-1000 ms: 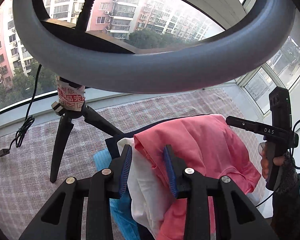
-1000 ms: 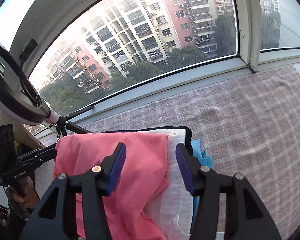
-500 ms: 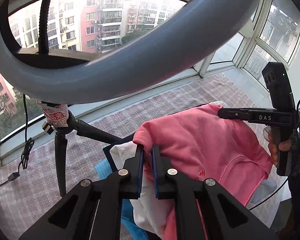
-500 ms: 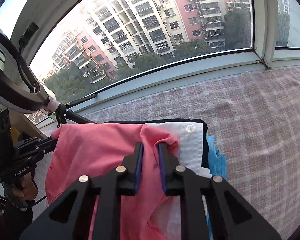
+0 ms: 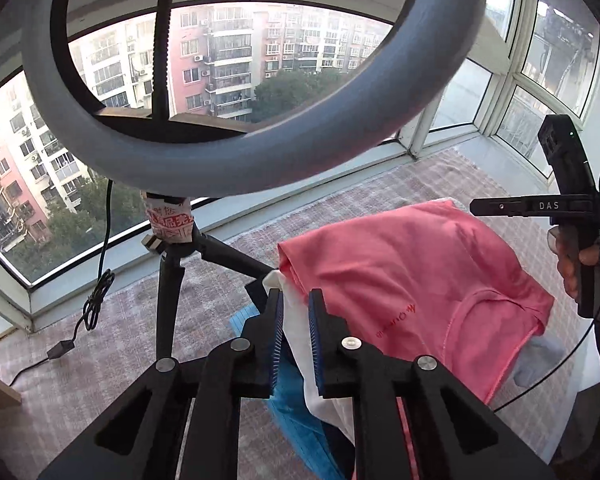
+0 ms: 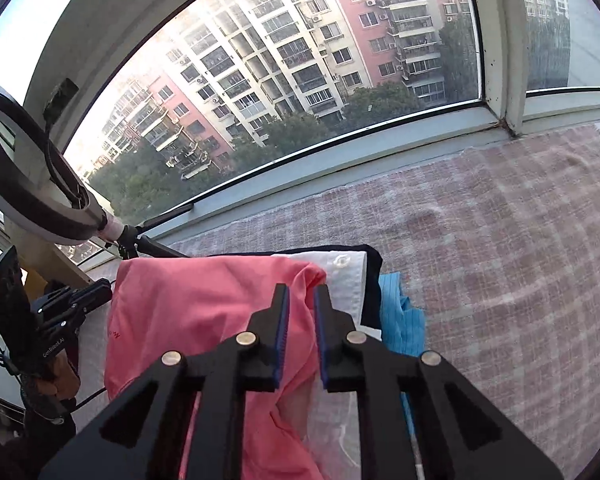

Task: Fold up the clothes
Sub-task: 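Lower the pink shirt onto the stack and adjust it with both grippers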

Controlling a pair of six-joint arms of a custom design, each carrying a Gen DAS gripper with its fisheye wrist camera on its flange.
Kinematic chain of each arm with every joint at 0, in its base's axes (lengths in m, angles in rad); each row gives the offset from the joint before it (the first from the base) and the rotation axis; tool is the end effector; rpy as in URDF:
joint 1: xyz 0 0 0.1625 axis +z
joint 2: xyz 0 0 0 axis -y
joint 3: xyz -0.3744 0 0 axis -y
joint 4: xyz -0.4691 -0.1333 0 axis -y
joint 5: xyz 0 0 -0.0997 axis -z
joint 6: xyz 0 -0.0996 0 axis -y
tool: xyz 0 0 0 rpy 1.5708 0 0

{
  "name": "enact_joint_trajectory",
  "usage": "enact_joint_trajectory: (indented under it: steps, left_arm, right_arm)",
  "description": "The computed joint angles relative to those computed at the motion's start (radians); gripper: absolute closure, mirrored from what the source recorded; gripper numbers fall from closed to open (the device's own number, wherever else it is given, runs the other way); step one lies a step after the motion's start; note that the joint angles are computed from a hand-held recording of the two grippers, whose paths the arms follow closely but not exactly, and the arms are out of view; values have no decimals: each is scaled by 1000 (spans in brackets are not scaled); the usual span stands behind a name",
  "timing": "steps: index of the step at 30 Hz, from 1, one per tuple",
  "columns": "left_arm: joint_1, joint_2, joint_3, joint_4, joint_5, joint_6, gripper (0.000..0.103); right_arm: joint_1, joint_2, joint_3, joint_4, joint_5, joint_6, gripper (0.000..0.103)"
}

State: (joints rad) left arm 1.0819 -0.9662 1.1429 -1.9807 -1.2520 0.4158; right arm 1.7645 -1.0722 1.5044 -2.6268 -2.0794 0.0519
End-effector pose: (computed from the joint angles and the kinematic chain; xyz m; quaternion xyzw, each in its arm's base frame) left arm -0.2274 -0.7778 0.3191 0.4120 0.8901 -0.1205 0.1533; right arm 0.2250 -0.7066 0.2825 -0.0117 -0.9243 0.3241 0.2012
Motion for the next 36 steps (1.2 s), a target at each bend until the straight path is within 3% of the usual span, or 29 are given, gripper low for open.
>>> enact_joint_trajectory:
  steps: [4,7,11,13,16,18,20,23,25,27,30,33,35,36]
  left_arm:
    - [6,-87,79,102,-64,-1,78]
    - [9,-121,121,131,-75,-32,72]
    - [7,-144,169,167,-75,-77,69]
    - [-3,-155,196,176,-71,-88,72]
    - [-16,-180,238,152,-59,-71,87]
    - [-19,-178,235,153,-58,-72,93]
    - [-20,-176,221,163,-65,-82,96]
    - [-22,-190,220,170,-53,-76,96]
    - [-24,-200,230,172,-38,-64,96]
    - [-12,-181,223,213,-12,-85,91]
    - [-6,-170,204,247,18,-105,87]
    - [-21,-191,198,182,10,-64,86]
    - [-31,-180,176,124,-19,-40,79]
    - [-34,-166,158,104,-37,-33,78]
  right_arm:
    - [27,-81,109,-2,20,-25,70]
    - [42,-151,217,-37,22,10,54]
    - [40,-205,308,-54,32,60,53]
    - [37,-217,334,-58,36,73,53]
    - [31,-222,350,-70,52,67,53]
    - [18,-225,347,-70,106,64,58]
    - [12,-224,343,-63,120,77,90]
    - [1,-256,362,-77,185,87,92]
    - [13,-272,371,-70,146,76,92]
    - [24,-255,355,4,48,100,92]
    - [25,-236,338,55,26,129,88]
    - [76,-236,336,-20,-61,86,72]
    - [108,-224,329,-118,-114,9,55]
    - [112,-217,322,-165,-106,-30,55]
